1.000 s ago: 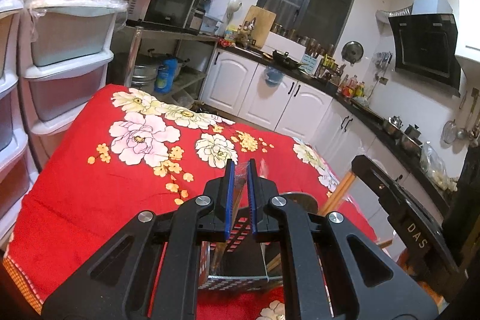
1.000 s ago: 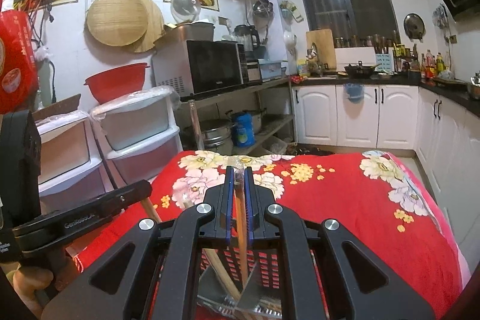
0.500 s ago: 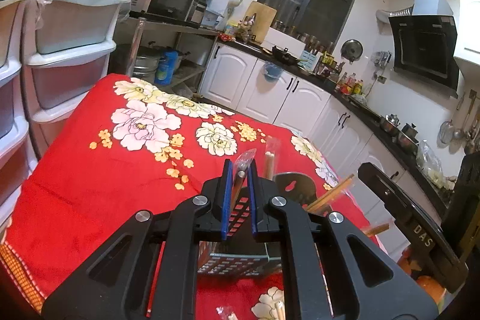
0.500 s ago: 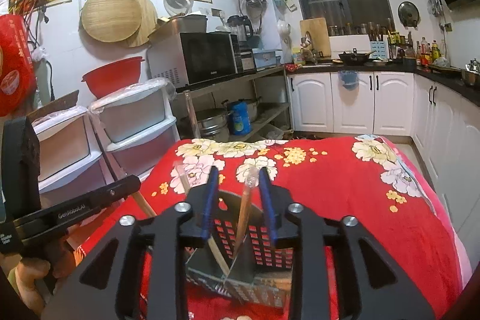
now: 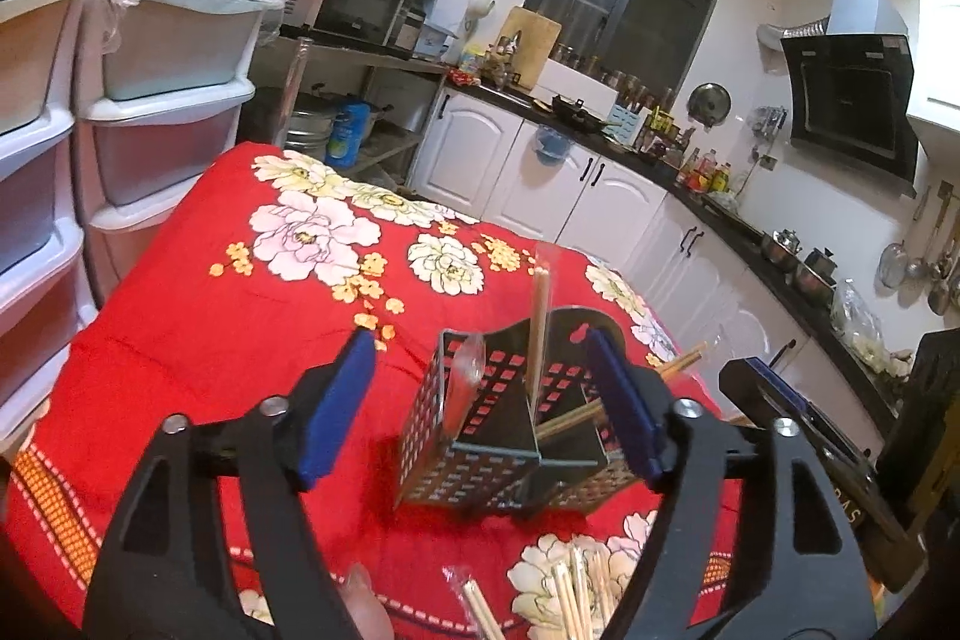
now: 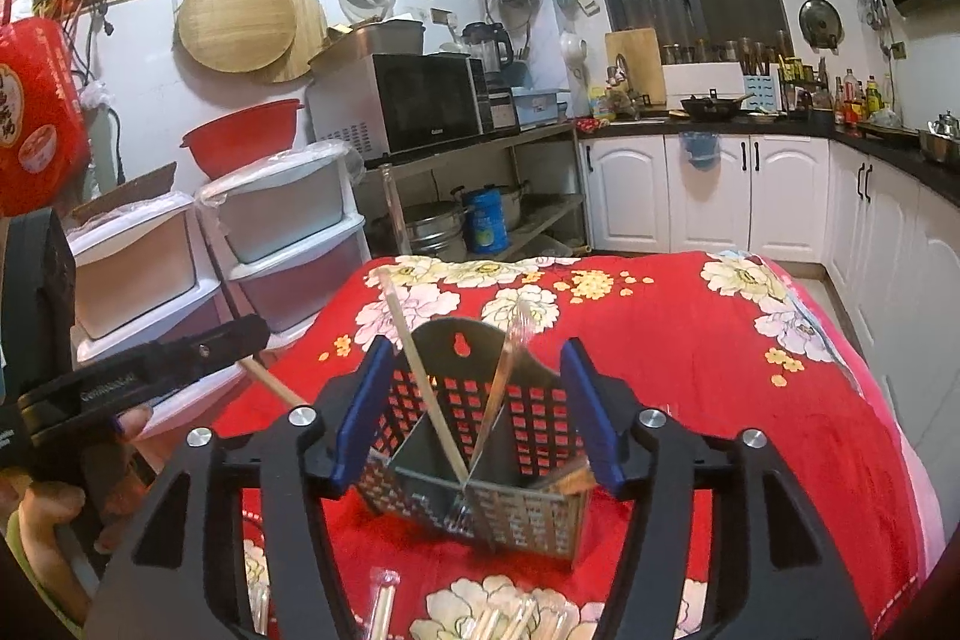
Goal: Organize utensils
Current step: 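Open the right gripper over the caddy while the left gripper releases its chopsticks, then withdraw both open grippers from the caddy toward the remaining chopsticks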
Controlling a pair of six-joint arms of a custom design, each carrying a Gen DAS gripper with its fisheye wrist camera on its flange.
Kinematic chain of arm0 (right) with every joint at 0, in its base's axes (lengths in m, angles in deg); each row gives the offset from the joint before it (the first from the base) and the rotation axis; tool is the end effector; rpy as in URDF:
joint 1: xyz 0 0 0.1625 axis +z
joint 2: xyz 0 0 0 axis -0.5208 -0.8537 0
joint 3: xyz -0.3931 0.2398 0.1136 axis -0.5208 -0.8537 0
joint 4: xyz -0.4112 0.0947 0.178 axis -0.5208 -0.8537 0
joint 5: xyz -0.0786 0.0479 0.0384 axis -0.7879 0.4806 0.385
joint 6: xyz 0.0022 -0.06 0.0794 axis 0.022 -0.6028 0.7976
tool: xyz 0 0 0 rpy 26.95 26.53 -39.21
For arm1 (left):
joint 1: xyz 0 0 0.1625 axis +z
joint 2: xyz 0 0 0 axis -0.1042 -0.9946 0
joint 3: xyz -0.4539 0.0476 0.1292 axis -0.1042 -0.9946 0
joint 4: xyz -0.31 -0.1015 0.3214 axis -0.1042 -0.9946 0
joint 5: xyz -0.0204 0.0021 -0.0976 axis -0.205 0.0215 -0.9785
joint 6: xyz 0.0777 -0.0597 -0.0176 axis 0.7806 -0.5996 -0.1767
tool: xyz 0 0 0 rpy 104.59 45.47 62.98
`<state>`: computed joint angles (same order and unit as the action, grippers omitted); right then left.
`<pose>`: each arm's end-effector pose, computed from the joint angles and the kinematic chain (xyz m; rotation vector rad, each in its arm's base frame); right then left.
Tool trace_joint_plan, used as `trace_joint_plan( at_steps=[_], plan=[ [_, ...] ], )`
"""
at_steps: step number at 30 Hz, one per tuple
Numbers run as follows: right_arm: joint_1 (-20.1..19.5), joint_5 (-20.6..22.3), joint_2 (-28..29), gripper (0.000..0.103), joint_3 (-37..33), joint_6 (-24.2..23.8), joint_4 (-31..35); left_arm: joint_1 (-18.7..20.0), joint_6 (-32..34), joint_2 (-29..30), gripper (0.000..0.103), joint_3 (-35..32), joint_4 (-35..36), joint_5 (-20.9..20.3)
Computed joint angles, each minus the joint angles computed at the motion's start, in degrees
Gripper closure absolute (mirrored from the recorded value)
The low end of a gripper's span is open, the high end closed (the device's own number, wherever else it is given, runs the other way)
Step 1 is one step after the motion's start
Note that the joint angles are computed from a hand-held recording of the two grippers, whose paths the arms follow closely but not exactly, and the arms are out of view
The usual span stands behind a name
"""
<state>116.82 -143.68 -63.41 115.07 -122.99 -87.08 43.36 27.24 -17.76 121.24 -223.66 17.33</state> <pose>0.0934 -0.6387 0.4538 0.8592 -2.3651 1.3389 -0.4753 -0.6244 0.0780 0.4339 2.4533 -1.3904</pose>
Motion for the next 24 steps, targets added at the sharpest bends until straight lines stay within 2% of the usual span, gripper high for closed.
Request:
trace_joint_plan(
  at_steps=[1,6,9,14,24],
  plan=[
    [-0.05,0.0,-0.21,0.044,0.32,-0.11,-0.23,-0.18,-0.19,-0.09,0.026,0.25,-0.09,0.37],
    [-0.66,0.46,-1.8,0.038,2.25,-0.65,-1.2,-1.13,-1.32,-0.94,0.012,2.73,-1.63,1.87],
    [-1.14,0.61,-2.76,0.037,3.39,-0.96,-1.63,-1.41,-3.05,-1.77,0.012,4.7,-2.28,1.12],
    [-2.08,0.95,-4.38,0.036,5.19,-1.57,-1.26,-2.41,-3.67,-2.22,0.012,6.86,-2.82,3.12],
    [-3.19,0.72,-6.59,0.036,7.99,-2.94,-0.66,-3.87,-5.83,-3.64,0.012,11.45,-5.36,3.93]
  ],
)
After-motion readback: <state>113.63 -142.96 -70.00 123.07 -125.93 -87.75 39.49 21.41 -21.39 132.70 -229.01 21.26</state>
